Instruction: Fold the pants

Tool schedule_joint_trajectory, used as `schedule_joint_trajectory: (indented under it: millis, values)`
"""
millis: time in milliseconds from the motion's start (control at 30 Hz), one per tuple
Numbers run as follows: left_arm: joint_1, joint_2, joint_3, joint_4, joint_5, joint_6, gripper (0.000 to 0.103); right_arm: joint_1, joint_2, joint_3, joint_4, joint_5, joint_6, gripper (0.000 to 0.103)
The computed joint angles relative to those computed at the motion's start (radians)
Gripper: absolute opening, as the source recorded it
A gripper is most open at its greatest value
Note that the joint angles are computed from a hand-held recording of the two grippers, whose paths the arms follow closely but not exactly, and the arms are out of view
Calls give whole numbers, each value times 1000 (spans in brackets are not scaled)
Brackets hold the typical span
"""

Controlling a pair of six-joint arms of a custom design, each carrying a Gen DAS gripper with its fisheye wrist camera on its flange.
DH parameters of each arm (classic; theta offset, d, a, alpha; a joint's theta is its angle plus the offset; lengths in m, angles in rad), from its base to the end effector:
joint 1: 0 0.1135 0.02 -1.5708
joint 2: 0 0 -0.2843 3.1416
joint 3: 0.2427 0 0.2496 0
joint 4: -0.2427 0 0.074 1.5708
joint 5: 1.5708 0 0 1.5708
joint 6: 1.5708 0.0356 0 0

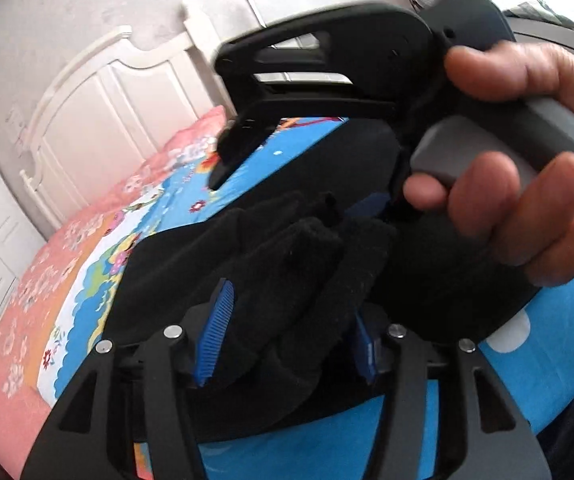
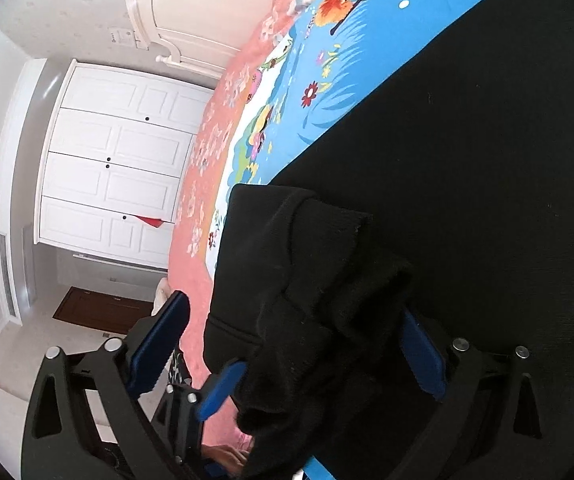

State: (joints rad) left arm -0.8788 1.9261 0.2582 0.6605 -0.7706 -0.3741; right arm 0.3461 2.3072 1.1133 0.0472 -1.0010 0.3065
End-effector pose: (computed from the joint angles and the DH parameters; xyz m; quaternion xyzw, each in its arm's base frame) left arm 0.1520 -0.1445 0.0489 0.1211 0.8881 0.1414 0.4203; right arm 0.3607 0.1619 0.0360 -0.1179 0.8555 0.5035 0.0245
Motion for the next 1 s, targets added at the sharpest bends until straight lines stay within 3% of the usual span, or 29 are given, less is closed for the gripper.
schedule_joint_trajectory:
  millis: [33,100,267,367,400,433,500,567,667,767,933,1000]
  values:
    - [15,-5,-1,11,37,13,30,1,-3,-5,-8,13,-12,91]
    - [3,-14,47,-61,37,-2,23,7,-4,3,-31,33,-27,90]
    - [11,-41,74,-154,55,-13,19,24,-5,27,-83,82,-67,83]
    - [17,-52,105,-227,49,-6,18,37,18,80,-155,113,-86,58]
    - [20,-55,116,-254,53,-8,18,40,24,90,-171,126,-91,41]
    - [21,-54,127,-277,53,-8,18,43,27,99,-185,153,-92,32]
    - [19,-47,145,-309,43,-10,17,40,11,82,-173,147,-111,26]
    - [8,-57,157,-341,32,-22,17,28,-28,43,-153,144,-131,24]
    - [-85,-54,221,-456,-83,-68,17,-12,-126,-34,-117,124,-181,23]
    - [-140,-30,266,-459,-133,-63,17,-92,-184,-87,-127,93,-246,22]
    - [-113,116,330,-349,-28,-51,20,-175,-56,-37,-194,76,-305,20]
    - [-112,134,321,-317,-20,-57,28,-184,-21,-18,-199,83,-289,26]
